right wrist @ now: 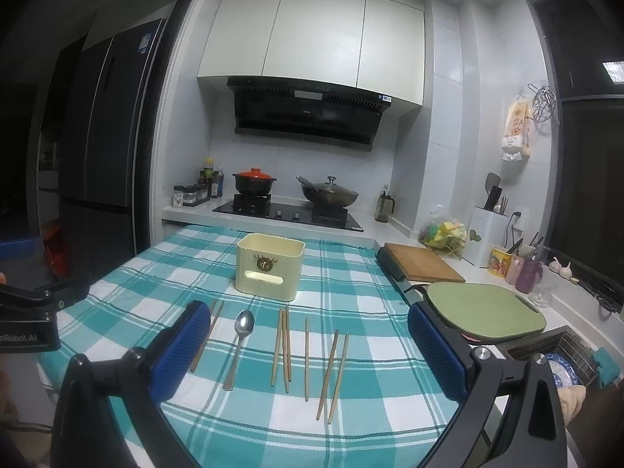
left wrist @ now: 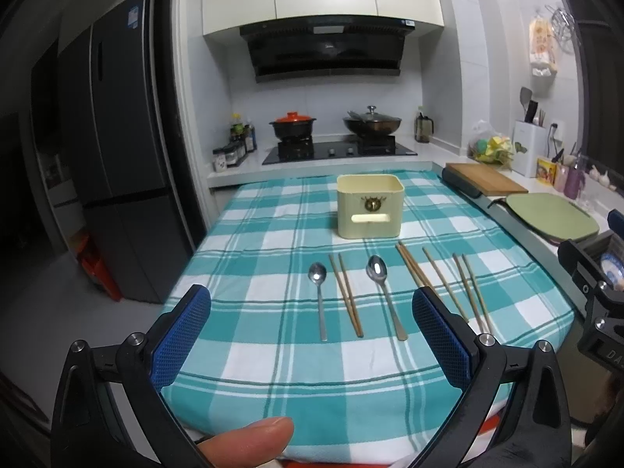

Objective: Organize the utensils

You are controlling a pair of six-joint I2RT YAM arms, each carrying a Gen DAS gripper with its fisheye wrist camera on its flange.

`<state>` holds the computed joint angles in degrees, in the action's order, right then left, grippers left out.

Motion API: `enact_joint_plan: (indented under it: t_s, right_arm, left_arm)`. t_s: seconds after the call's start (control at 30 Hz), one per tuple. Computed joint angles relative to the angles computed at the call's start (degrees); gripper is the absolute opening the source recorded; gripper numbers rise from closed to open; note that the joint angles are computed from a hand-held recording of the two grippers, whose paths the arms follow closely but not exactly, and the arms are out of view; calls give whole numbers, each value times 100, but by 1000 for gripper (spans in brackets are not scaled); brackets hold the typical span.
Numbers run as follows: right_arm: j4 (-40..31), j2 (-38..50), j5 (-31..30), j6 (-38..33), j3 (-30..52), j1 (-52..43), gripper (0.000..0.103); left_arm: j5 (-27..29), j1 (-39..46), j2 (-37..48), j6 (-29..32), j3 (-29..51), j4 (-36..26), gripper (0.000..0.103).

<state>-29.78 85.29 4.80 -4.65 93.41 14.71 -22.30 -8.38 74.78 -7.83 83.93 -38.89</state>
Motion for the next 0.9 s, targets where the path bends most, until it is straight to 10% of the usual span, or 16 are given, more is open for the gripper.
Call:
enact_joint_plan:
  t_s: [0.9]
  right_arm:
    - [37,55,29,-10,-53,-4,103]
  left_arm:
    - [-118,-117,123,45,64,-32,103]
